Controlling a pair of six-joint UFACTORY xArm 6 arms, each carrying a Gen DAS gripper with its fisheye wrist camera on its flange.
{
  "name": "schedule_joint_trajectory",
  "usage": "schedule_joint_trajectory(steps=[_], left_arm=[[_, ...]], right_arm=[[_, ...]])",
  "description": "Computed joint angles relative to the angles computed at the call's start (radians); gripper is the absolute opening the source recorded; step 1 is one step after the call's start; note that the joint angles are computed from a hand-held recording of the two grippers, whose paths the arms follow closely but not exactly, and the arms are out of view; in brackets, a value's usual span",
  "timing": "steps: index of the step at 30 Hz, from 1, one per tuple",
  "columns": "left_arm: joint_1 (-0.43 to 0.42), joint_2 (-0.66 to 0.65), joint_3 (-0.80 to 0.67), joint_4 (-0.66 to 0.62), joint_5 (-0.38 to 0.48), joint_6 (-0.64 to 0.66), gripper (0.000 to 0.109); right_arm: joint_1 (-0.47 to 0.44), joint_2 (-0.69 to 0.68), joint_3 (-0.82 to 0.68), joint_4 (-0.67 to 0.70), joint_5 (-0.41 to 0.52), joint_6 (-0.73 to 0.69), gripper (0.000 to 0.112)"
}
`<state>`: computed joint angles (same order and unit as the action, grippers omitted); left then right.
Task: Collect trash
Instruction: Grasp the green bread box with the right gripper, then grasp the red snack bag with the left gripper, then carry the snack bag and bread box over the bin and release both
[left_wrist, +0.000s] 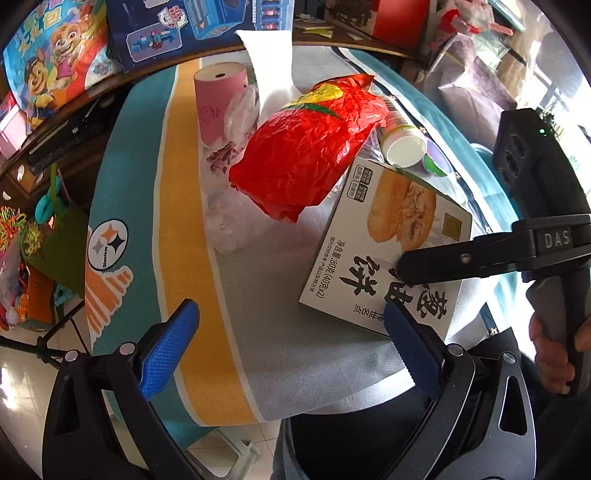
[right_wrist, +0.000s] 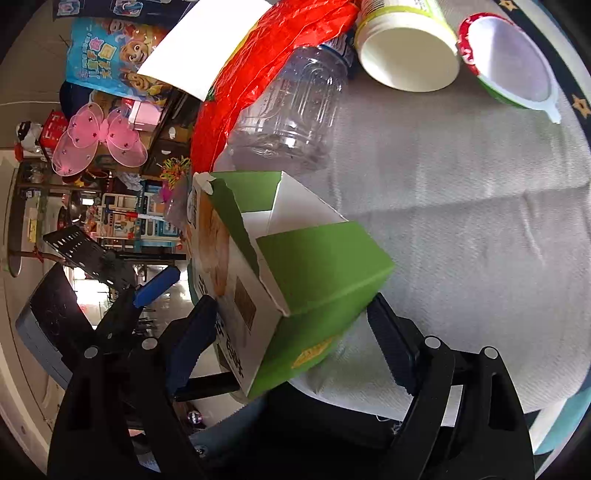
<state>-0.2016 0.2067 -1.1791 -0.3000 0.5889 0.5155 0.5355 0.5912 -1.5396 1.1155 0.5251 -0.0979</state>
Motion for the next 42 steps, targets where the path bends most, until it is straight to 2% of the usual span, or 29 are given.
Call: schedule_joint_trajectory(steps=[2,4,8,11,13,20,22,24,27,33,34,36,37,38,42], left_arm=[[0.003,-0.002,0.002,-0.007,0.003,0.004,0.100],[0.005,-0.006,0.008,0.002,-0.002,-0.007,0.100],[0.005,-0.014,0.017,0.047,-0.020,-0.038,0.100],[0.004,-0.014,0.008,0.029,-0.015,-0.022,0.100],[0.010,-0.009,-0.010,-0.023,0.001,0.006,0.100],[0.006,0.057,-0.103,-0.035,-0.031,-0.034,0.100],[-0.010,0.087,-0.140,-0.021,-0.040,-0.043,0.100],[-0.026,0.123,-0.182,0.005,-0.047,-0.057,0.100],[-0.053,0.175,-0.236,0.067,-0.057,-0.095,0.100],[-0.091,0.277,-0.334,0.231,-0.075,-0.182,0.095],[-0.094,0.296,-0.356,0.255,-0.067,-0.199,0.089],[-0.094,0.326,-0.395,0.263,-0.039,-0.211,0.070],[-0.092,0.341,-0.417,0.263,-0.017,-0.220,0.046],[-0.089,0.347,-0.430,0.266,-0.001,-0.241,0.029],[-0.077,0.285,-0.363,0.219,-0.066,-0.258,0.025]], right_arm=[[0.021,0.005,-0.013,-0.073,-0.035,0.031,0.079],[0.032,-0.007,-0.010,-0.146,-0.063,0.062,0.072],[0.042,-0.055,0.031,-0.199,-0.104,0.096,0.058],[0.047,-0.113,0.084,-0.317,-0.150,0.165,0.055],[0.046,-0.160,0.133,-0.345,-0.176,0.187,0.055],[0.009,-0.318,0.309,-0.501,-0.246,0.357,0.055],[-0.006,-0.351,0.349,-0.500,-0.248,0.370,0.056],[-0.016,-0.375,0.380,-0.522,-0.243,0.396,0.056],[-0.035,-0.397,0.410,-0.672,-0.219,0.523,0.056],[-0.052,-0.404,0.443,-0.692,-0.228,0.577,0.058],[-0.055,-0.404,0.447,-0.694,-0.231,0.582,0.058],[-0.059,-0.404,0.453,-0.713,-0.233,0.599,0.058],[-0.060,-0.404,0.454,-0.725,-0.233,0.606,0.058],[-0.061,-0.404,0.455,-0.735,-0.235,0.610,0.058],[-0.066,-0.418,0.475,-0.744,-0.263,0.608,0.058]])
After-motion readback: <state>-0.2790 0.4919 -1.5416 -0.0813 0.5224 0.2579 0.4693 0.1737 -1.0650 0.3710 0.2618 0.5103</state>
